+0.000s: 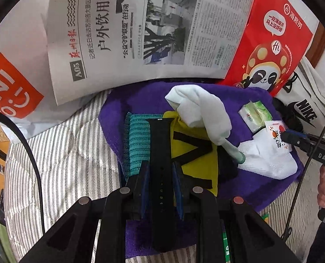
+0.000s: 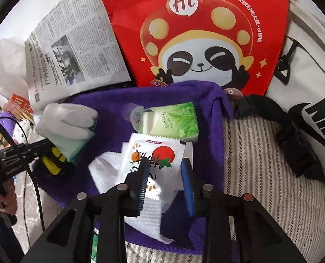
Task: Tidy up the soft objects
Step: 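Carry the strap and packet onto the purple towel with both tools, then open both tools to release the strap and packet onto the towel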
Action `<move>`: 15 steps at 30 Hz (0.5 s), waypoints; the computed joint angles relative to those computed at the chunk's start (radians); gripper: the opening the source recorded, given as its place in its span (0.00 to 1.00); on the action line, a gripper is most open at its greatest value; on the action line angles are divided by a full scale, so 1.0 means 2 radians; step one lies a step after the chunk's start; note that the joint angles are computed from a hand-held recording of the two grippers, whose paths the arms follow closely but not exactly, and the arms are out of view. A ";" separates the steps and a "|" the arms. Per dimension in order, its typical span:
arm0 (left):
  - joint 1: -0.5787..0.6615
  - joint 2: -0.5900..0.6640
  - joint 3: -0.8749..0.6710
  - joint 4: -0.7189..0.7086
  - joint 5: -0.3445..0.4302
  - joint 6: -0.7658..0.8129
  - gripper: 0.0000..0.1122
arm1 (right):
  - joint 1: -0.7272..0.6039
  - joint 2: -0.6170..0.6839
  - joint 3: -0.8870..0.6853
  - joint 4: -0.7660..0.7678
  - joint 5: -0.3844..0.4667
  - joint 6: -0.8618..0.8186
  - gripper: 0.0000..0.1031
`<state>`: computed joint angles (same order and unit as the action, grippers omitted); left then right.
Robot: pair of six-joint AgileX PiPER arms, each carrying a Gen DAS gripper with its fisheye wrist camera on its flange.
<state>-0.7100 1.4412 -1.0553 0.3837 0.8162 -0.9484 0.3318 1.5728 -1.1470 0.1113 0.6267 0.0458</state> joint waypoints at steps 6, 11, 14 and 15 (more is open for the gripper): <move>-0.002 0.001 0.003 0.005 -0.001 -0.009 0.18 | 0.004 -0.005 0.009 -0.025 0.001 0.014 0.39; -0.001 -0.003 0.001 -0.009 0.005 0.006 0.25 | 0.004 -0.016 0.011 -0.035 0.006 0.025 0.46; 0.003 -0.017 0.009 -0.014 0.004 0.004 0.35 | 0.000 -0.029 0.015 -0.026 0.008 0.022 0.49; 0.002 -0.022 0.011 -0.010 0.007 -0.002 0.35 | 0.000 -0.034 0.016 -0.027 0.009 0.025 0.49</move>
<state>-0.7064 1.3974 -1.0338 0.3633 0.8301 -0.9522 0.3321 1.5057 -1.1143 0.0563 0.6443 0.0954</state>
